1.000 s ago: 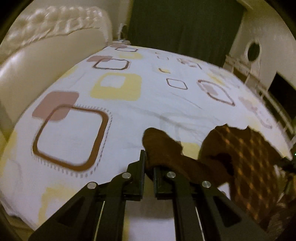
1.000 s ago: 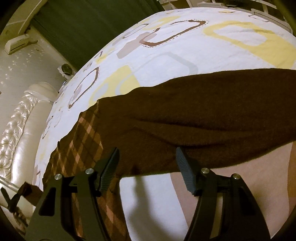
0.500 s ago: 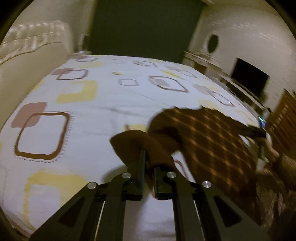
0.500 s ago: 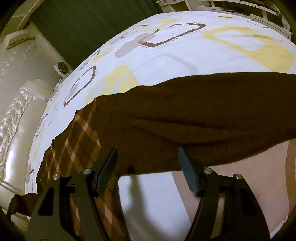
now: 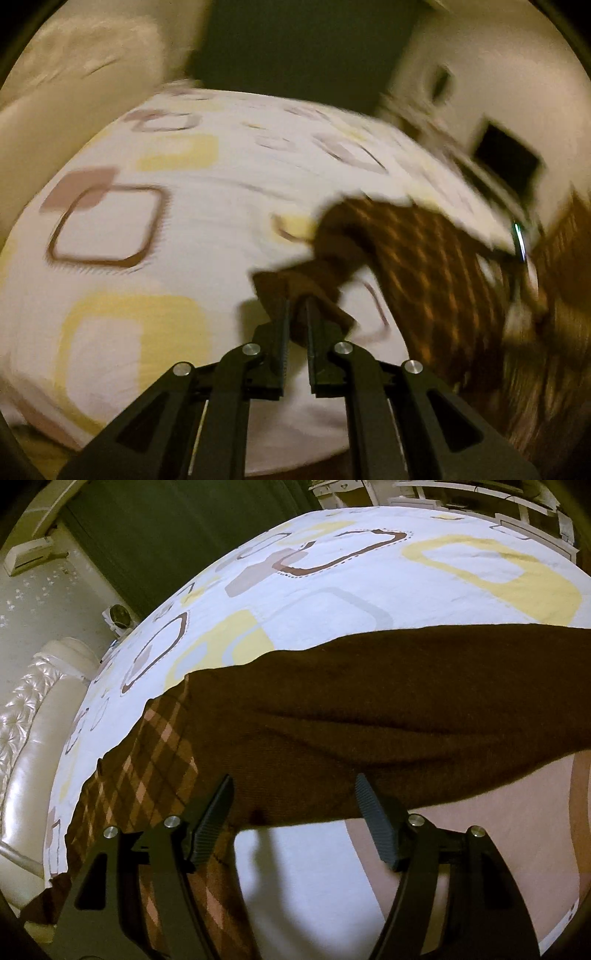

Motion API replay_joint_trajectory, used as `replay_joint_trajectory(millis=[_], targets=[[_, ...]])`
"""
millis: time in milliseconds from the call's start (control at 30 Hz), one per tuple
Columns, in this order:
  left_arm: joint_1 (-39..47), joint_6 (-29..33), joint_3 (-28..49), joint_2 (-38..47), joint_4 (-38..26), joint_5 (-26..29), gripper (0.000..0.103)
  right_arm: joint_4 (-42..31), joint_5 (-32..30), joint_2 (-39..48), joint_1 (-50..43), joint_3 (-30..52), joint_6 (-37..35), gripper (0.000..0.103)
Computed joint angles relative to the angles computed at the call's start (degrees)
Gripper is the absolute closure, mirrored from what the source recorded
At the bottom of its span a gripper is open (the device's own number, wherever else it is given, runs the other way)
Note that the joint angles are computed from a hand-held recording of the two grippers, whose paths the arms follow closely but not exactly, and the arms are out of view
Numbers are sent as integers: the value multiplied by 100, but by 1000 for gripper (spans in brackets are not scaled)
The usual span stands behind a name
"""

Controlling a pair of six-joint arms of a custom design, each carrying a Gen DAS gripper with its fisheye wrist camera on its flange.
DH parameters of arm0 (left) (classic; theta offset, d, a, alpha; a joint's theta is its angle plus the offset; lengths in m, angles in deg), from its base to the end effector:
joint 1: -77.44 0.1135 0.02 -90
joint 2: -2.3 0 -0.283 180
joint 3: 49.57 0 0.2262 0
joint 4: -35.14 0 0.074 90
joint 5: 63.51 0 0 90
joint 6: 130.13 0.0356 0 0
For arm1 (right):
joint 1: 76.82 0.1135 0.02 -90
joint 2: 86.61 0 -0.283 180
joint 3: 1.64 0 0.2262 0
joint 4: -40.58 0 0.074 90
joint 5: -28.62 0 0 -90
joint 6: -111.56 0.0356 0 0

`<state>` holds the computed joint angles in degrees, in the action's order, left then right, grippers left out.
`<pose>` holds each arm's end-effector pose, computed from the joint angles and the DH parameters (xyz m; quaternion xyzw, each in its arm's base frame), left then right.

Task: Fold small clothes
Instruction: 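Lift the held sleeve with the left gripper over the sweater body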

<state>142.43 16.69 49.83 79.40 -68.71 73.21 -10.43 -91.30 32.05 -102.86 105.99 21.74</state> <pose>0.0998 0.1527 0.3779 -0.0361 0.9153 -0.1332 0.3784 0.3914 -0.1715 0.2259 0.1519 0.9272 0.1919 0.2835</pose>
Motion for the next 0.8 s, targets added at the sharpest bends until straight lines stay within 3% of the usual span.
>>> replay_joint_trajectory(millis=[133, 300, 367, 400, 433, 500, 600, 667, 733, 800], targets=[[323, -1545, -105, 473, 1141, -168, 94, 8, -12, -8, -2, -13, 27, 33], [340, -2298, -336, 735, 1025, -372, 94, -16, -44, 4, -19, 4, 9, 33], [134, -2494, -519, 558, 822, -254, 85, 3, -56, -12, -21, -21, 12, 32], [-18, -2720, -663, 398, 812, -197, 74, 26, -59, -28, -18, -51, 34, 32], [-176, -3112, -909, 155, 958, -12, 62, 37, -62, -32, -14, -60, 45, 30], [-370, -3873, -1319, -191, 1308, 279, 53, 80, -42, -75, 10, -117, 67, 28], [-757, -5508, -2064, -497, 2245, 567, 53, 118, -26, -105, 33, -157, 107, 27], [-983, -6691, -2683, -727, 3084, 422, 53, 133, -76, -102, 22, -167, 154, 26], [-1086, -7353, -3085, -896, 3552, 151, 53, 126, -153, -86, -3, -156, 203, 26], [-1061, -7633, -3336, -1050, 3720, -80, 53, 68, -211, -55, -18, -100, 202, 26]])
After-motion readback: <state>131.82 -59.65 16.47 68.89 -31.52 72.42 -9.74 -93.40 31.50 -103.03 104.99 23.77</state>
